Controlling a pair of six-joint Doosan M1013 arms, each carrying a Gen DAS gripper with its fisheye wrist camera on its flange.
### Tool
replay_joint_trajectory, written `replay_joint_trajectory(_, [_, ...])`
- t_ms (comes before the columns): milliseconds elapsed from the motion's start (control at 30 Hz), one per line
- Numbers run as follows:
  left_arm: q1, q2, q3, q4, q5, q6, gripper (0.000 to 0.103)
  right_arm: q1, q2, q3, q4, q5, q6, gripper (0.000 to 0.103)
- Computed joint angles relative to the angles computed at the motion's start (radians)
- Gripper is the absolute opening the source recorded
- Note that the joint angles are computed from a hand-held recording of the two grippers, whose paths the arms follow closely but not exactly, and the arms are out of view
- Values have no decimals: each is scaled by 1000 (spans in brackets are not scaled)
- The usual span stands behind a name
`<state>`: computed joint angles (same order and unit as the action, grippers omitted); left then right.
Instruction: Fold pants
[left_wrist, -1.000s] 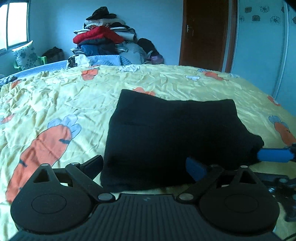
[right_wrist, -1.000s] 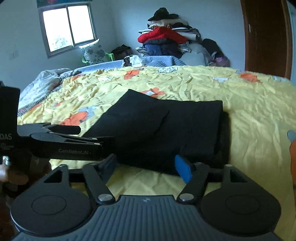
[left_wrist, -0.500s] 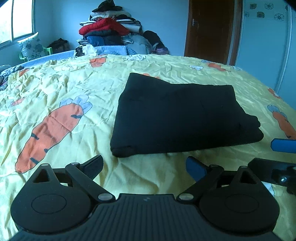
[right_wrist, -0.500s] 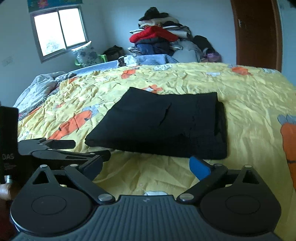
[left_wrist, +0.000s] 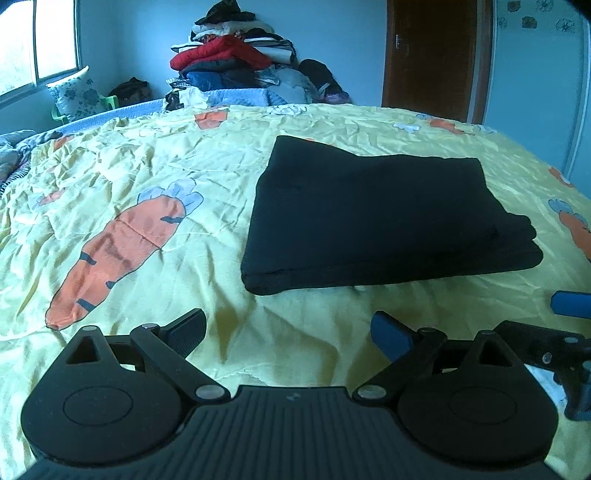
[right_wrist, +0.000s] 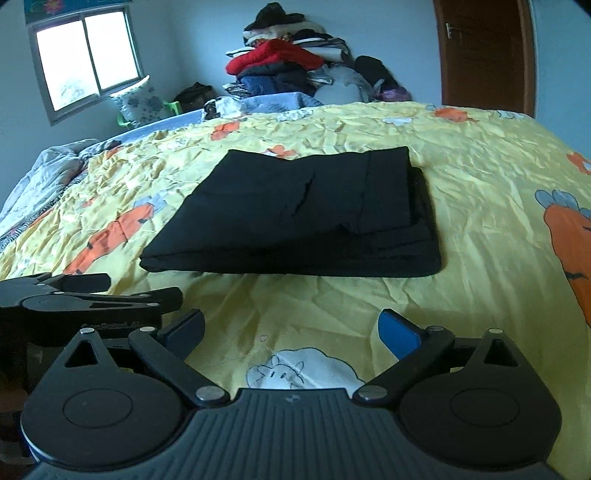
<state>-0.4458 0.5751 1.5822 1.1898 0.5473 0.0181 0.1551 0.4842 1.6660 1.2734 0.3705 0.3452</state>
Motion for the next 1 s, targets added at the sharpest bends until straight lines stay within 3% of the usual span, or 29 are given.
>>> replay_joint_trajectory(333, [-11, 12, 20, 113, 39, -74, 102, 9, 23, 0, 8, -79, -6, 101])
replay_joint_trajectory(633, [-17, 19, 20, 139, 62, -100, 103, 25, 30, 16, 151, -144, -194, 103])
replay_joint_trajectory(800, [9, 8, 34, 104, -17, -158, 103, 38, 32, 13, 74, -183, -144, 103])
replay_joint_trajectory(900, [5, 11, 30, 98, 0, -146, 103, 48, 34, 8, -49, -210, -42, 103])
replay_joint_trajectory(1000, [4, 11, 30, 96, -2, -149, 103, 44, 34, 10, 6, -202, -89, 103])
